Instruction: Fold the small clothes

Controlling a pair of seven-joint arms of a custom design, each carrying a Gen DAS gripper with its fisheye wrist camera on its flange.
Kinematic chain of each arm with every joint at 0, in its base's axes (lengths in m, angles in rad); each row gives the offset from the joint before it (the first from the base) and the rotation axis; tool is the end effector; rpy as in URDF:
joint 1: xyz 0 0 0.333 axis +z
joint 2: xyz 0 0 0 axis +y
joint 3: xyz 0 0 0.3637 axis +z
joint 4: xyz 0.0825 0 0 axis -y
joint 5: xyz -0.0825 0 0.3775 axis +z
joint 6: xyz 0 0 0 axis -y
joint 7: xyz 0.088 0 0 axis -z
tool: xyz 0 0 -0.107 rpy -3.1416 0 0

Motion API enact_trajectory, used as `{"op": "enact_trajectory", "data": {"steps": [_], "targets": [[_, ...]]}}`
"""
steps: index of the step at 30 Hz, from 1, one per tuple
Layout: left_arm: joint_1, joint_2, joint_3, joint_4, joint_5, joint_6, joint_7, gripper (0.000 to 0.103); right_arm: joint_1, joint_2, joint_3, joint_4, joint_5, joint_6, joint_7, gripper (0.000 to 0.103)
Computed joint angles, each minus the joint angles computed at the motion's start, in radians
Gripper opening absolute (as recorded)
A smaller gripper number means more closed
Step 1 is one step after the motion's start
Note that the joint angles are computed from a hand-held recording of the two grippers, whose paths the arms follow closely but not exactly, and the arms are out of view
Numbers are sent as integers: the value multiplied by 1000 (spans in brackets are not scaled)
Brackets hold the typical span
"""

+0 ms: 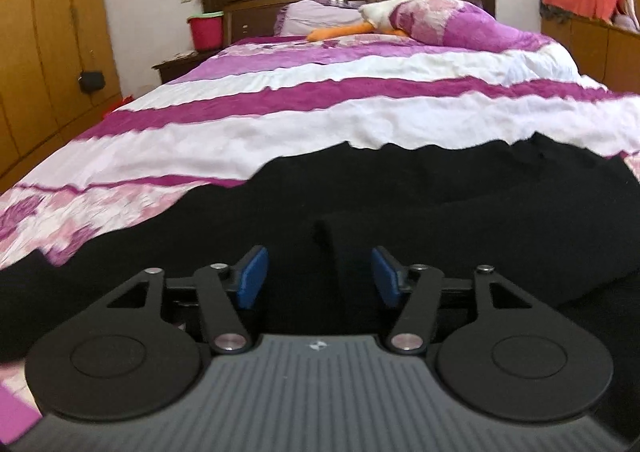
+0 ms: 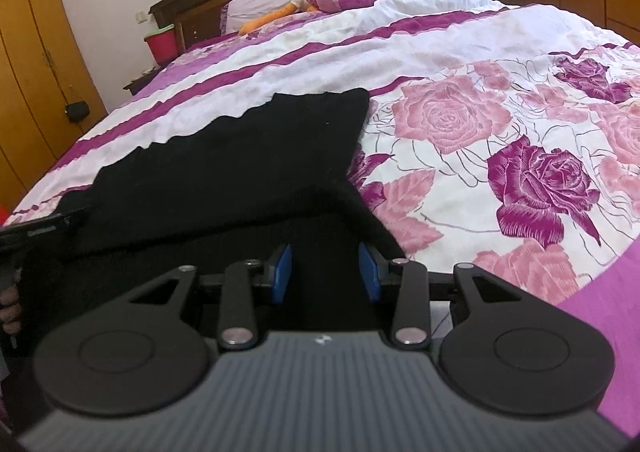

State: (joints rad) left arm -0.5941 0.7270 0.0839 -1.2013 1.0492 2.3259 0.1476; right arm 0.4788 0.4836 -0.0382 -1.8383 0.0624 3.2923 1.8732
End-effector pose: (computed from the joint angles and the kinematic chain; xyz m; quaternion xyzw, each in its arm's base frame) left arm 0.7042 -0.4031 0.4409 -0.6989 0.5319 -0.2469 0.4095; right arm 0.6449 0.3023 0.4316 -0.6515 0.5982 -0.1845 0.4285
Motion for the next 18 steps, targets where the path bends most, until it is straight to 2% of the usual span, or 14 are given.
{"op": "enact_trajectory", "data": {"steps": [2, 5, 8, 14, 16, 18], "targets": [[-17, -56, 9, -75, 20, -17, -53, 66, -9, -18, 16, -19, -1, 10, -2, 41], [-21, -137, -12, -179, 38, -66, -124, 67, 0, -45, 16, -54, 4, 43, -5, 41], [-5, -222, -45, -293, 54, -84, -216, 68, 39, -69, -16, -84, 25, 77, -18, 41], [25, -344, -102, -462, 94, -165, -367, 68, 40, -101, 12, -119, 48, 103, -50, 41], [37, -369, -122, -500, 86, -213, -418, 69, 69, -107, -9, -125, 66, 100, -66, 41], [55, -383, -145, -523, 54, -263, -456, 70, 141, -107, -73, -125, 103, 89, -88, 41]]}}
